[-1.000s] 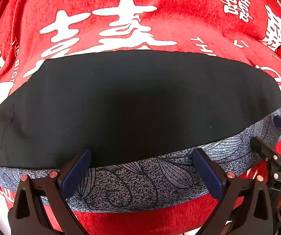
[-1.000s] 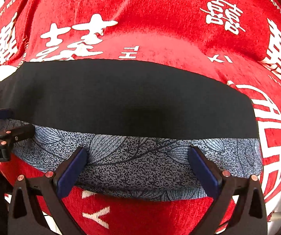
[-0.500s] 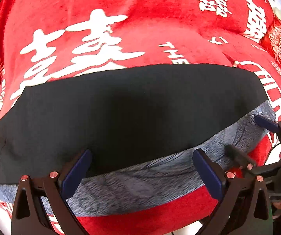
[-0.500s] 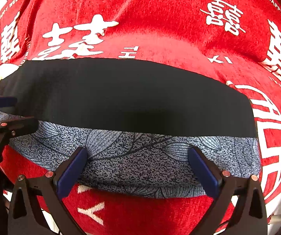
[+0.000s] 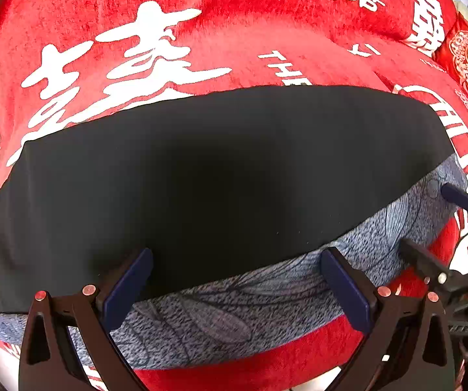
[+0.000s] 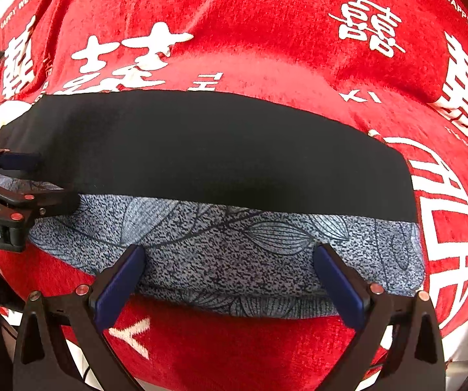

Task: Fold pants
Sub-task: 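Smooth the folded trousers with both open grippers along the waistband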

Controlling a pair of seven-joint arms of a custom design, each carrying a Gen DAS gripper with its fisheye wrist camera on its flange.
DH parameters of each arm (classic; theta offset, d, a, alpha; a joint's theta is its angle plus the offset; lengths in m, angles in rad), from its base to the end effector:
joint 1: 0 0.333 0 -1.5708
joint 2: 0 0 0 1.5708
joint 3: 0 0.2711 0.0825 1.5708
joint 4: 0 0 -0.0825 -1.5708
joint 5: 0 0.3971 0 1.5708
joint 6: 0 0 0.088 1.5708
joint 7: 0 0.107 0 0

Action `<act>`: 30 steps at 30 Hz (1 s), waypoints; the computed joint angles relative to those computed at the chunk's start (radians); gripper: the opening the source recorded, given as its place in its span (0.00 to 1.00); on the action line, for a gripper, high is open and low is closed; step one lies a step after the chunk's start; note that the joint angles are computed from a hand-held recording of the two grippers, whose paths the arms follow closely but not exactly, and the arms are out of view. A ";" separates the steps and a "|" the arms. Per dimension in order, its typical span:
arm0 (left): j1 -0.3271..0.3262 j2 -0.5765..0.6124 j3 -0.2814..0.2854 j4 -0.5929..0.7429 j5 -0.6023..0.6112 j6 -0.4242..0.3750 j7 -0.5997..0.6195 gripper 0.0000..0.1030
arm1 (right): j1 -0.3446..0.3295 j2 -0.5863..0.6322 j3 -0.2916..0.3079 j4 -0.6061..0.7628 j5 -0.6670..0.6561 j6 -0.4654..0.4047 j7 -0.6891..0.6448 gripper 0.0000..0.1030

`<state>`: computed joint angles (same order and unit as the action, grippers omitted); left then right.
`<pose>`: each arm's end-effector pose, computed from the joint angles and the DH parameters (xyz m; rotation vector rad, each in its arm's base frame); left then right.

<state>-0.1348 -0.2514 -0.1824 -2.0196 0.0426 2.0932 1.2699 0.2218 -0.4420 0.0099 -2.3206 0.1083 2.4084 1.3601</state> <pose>0.5083 -0.1715 0.5436 -2.0141 2.0823 -0.3588 0.4787 0.1140 0.5238 -2.2125 1.4960 -0.4210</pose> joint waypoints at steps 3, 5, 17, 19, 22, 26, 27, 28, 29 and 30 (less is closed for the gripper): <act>0.008 -0.047 0.009 -0.038 -0.004 0.010 -0.012 1.00 | -0.013 -0.005 -0.010 0.020 0.016 -0.031 0.036 1.00; 0.016 -0.080 0.014 -0.067 0.001 0.022 -0.021 1.00 | 0.002 -0.005 -0.043 0.031 0.090 -0.006 0.026 1.00; 0.055 -0.137 0.040 -0.136 -0.037 0.012 -0.047 1.00 | 0.055 0.394 0.038 0.443 0.089 -0.080 -0.039 1.00; 0.064 -0.157 0.047 -0.150 -0.035 0.013 -0.049 1.00 | 0.035 0.380 0.026 0.408 0.120 -0.052 -0.060 1.00; 0.088 -0.194 0.075 -0.174 -0.047 0.025 -0.041 1.00 | 0.004 0.352 0.030 0.376 -0.034 -0.047 0.051 1.00; 0.145 -0.211 0.110 -0.174 -0.044 0.046 -0.049 1.00 | -0.008 0.333 0.020 0.392 -0.006 -0.057 0.112 1.00; 0.155 -0.213 0.117 -0.176 -0.048 0.044 -0.048 1.00 | 0.001 0.335 0.023 0.406 0.027 -0.059 0.085 1.00; 0.167 -0.216 0.121 -0.182 -0.049 0.043 -0.052 1.00 | 0.018 0.352 0.035 0.440 0.049 -0.066 0.060 1.00; 0.176 -0.226 0.127 -0.196 -0.053 0.041 -0.054 1.00 | 0.032 0.363 0.046 0.460 0.064 -0.069 0.040 1.00; 0.183 -0.242 0.133 -0.218 -0.061 0.041 -0.055 1.00 | 0.051 0.390 0.058 0.500 0.093 -0.082 0.013 1.00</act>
<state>0.0484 -0.4938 -0.0497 -2.2379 -0.0183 2.1343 1.2145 0.2726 -0.0519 0.0681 -1.8210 0.2011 2.3263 1.3731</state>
